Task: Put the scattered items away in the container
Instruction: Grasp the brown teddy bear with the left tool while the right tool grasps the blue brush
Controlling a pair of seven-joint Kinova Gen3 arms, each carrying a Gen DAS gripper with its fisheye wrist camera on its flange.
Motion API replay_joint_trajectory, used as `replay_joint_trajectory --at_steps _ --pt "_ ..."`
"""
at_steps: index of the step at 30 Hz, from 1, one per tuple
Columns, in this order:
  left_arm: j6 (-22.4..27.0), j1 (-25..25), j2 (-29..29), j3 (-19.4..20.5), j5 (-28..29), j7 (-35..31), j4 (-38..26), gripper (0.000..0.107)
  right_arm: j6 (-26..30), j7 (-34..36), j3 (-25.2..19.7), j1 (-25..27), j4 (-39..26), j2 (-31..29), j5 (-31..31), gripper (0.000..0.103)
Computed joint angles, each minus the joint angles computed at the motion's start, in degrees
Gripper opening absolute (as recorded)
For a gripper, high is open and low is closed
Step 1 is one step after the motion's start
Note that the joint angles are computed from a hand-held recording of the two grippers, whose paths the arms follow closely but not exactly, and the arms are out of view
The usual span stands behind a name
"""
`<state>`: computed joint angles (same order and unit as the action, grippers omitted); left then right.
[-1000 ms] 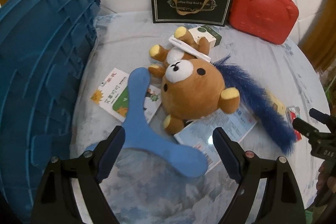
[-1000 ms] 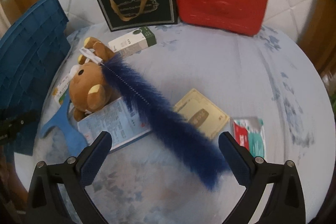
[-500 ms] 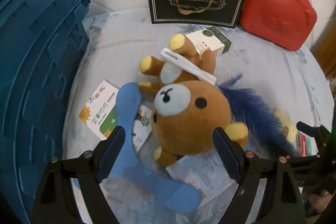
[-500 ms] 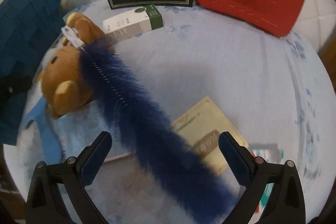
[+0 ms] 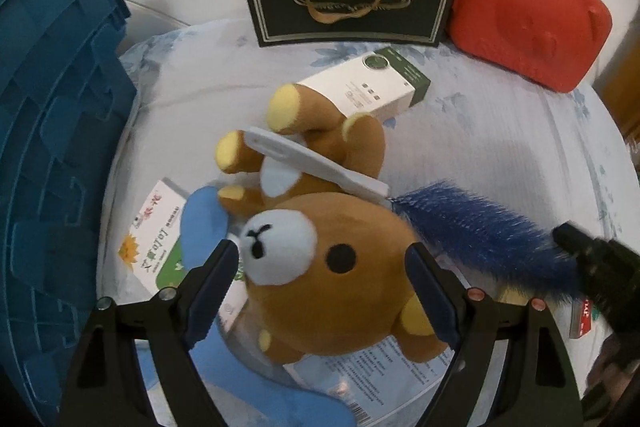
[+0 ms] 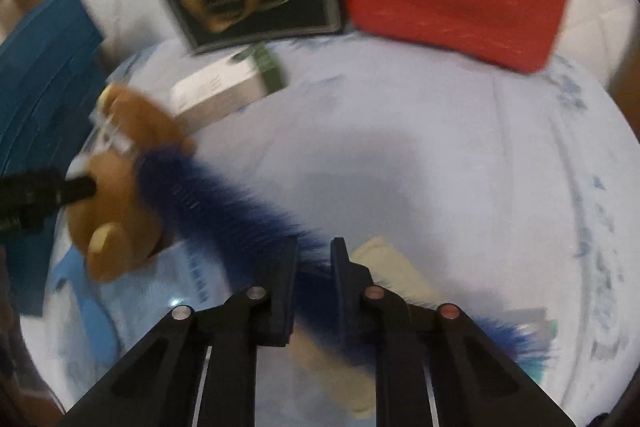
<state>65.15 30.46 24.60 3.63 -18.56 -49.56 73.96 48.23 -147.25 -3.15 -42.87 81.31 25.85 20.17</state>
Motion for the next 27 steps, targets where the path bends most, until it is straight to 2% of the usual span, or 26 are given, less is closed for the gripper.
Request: replay_joint_trajectory --at_steps 2,4,5,7,9,11,13,15,17,21,23,25,26,27 --pt "0.5 0.4 0.6 -0.1 -0.4 0.2 -0.3 0.088 0.7 -1.3 1.2 0.3 0.9 -0.6 -0.5 0.016" --pt "0.8 0.7 1.0 -0.2 -0.6 0.7 -0.1 0.103 -2.2 -0.8 -0.3 3.1 3.8 -2.2 -2.3 0.016" --pt "1.1 0.8 1.5 -0.6 -0.1 0.4 -0.3 0.103 -3.4 -0.1 -0.8 4.0 4.8 -2.8 -3.2 0.017" --pt "-0.6 -0.4 1.6 0.3 1.2 0.1 0.8 0.103 -5.0 0.9 -1.4 4.4 6.1 -3.7 -3.5 0.028" --pt "-2.3 -0.4 1.6 0.1 1.8 0.8 1.9 0.103 -5.8 2.0 -1.8 4.1 6.2 -4.0 -3.5 0.061" --pt "-2.5 0.7 1.9 -0.4 0.3 1.5 2.0 0.103 -5.5 3.8 -2.1 3.6 4.7 -3.2 -3.1 0.079" --pt "-2.5 0.9 2.2 -0.5 0.0 1.5 1.8 0.103 -3.8 6.6 -2.5 2.9 2.4 -2.0 -2.7 0.082" --pt "-3.5 0.8 2.0 -0.5 0.0 1.6 2.5 0.103 -1.7 9.3 -2.7 2.2 -0.1 -0.2 -2.5 0.094" --pt "-4.9 0.5 1.7 -0.5 0.2 1.7 3.5 0.103 0.8 11.8 -2.5 1.3 -2.5 1.6 -2.4 0.098" --pt "-6.8 -0.2 1.6 -0.4 0.8 1.6 4.8 0.103 6.3 14.5 -0.6 -1.8 -8.2 6.7 -1.3 0.098" --pt "-6.7 0.2 1.8 -0.7 0.4 2.1 4.6 0.103 6.5 15.1 -0.9 -1.4 -9.2 8.1 -1.9 0.097" --pt "-7.0 0.8 1.9 -0.9 -0.4 2.7 4.9 0.103 6.3 14.7 -0.4 -1.2 -9.8 9.2 -3.0 0.073" --pt "-7.5 0.8 1.8 -1.0 -0.6 3.1 5.2 0.103 6.2 13.9 0.2 -1.3 -9.9 9.5 -3.3 0.054" --pt "-8.0 0.8 1.7 -1.1 -0.6 3.3 5.6 0.103 5.1 12.9 0.8 -1.6 -9.3 9.2 -3.2 0.047"
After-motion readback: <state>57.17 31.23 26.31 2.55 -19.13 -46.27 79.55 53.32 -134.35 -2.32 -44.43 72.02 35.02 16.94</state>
